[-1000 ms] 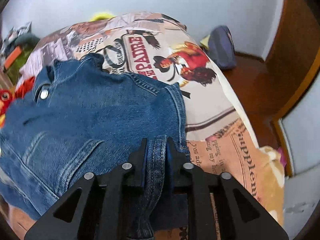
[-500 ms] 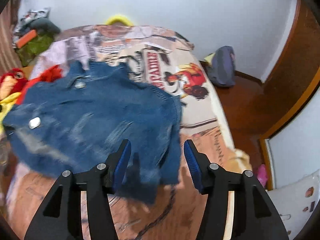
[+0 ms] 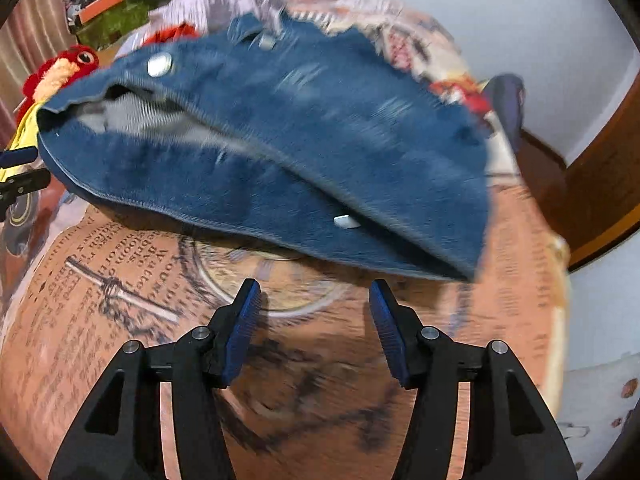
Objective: Fold large clothes
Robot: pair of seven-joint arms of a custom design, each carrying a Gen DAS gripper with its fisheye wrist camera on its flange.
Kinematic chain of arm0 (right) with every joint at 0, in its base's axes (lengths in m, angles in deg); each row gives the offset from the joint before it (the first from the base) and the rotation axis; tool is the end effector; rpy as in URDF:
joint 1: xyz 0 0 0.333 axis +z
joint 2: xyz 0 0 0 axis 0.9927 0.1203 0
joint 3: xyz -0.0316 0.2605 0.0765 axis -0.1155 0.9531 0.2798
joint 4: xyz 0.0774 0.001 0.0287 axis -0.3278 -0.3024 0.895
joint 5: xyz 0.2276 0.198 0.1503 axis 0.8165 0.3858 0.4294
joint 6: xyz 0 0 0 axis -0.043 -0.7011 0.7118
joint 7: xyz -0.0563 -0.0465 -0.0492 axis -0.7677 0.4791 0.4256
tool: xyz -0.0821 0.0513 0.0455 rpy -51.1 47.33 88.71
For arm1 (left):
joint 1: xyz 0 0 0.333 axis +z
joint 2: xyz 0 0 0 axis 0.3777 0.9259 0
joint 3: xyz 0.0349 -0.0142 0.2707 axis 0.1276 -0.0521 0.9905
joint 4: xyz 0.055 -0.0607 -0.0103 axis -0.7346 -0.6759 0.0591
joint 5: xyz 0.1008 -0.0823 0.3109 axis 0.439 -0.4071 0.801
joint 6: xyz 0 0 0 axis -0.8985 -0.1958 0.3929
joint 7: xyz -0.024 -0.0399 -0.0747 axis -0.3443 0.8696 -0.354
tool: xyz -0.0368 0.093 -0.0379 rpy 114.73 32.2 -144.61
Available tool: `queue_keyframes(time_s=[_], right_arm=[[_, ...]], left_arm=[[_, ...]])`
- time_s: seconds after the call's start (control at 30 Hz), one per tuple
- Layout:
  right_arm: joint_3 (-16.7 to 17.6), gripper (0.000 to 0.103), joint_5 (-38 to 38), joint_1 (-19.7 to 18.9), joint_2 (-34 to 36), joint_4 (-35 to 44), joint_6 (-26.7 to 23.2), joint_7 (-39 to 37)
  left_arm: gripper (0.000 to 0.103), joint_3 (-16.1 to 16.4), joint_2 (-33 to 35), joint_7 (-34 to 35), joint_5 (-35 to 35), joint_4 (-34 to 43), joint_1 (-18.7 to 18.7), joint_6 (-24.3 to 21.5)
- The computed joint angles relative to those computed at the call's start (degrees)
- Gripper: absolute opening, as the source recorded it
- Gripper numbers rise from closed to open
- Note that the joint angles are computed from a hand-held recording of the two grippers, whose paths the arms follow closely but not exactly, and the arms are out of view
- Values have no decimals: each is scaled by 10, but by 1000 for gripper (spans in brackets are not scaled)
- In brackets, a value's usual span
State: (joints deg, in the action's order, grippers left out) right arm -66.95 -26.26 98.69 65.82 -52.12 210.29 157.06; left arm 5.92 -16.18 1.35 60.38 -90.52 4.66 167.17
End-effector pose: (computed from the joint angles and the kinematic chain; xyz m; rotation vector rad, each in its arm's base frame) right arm 0.4795 0.1521 0.5138 -2.4774 1.2715 -0.3812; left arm 0.3985 -0.2936 0.4941 -2.0356 1.7743 -0.4212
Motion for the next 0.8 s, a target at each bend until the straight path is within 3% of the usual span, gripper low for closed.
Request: queue_keyframes(time_s=[0.1,0.2,0.33,0.47,0.57,0.67,0.8], right_arm=[[12,52,-20,4,19,-4,53,41],[11,52,-5,3,58,46,27,74],[6,52,58,-9,71,87,-6,54],[4,52,101,-15,51,85,10,21],[3,52,97,-17,78,130,12,17],[13,52,44,-14,148,224,2,45],[0,50,-138,24,254,380,-7,163]], left_arm=[[70,0,19,-57,24,11,6,9],[70,9,32,-53,27,31,5,3],[70,9,27,-78,84,53,6,-23],[70,20,35,-51,97,76,14,-29],[70,32,64,-26,95,108,19,-29],[70,49,127,-11,102,192,16,-64],[70,89,209,-33,135,333,-7,-129]])
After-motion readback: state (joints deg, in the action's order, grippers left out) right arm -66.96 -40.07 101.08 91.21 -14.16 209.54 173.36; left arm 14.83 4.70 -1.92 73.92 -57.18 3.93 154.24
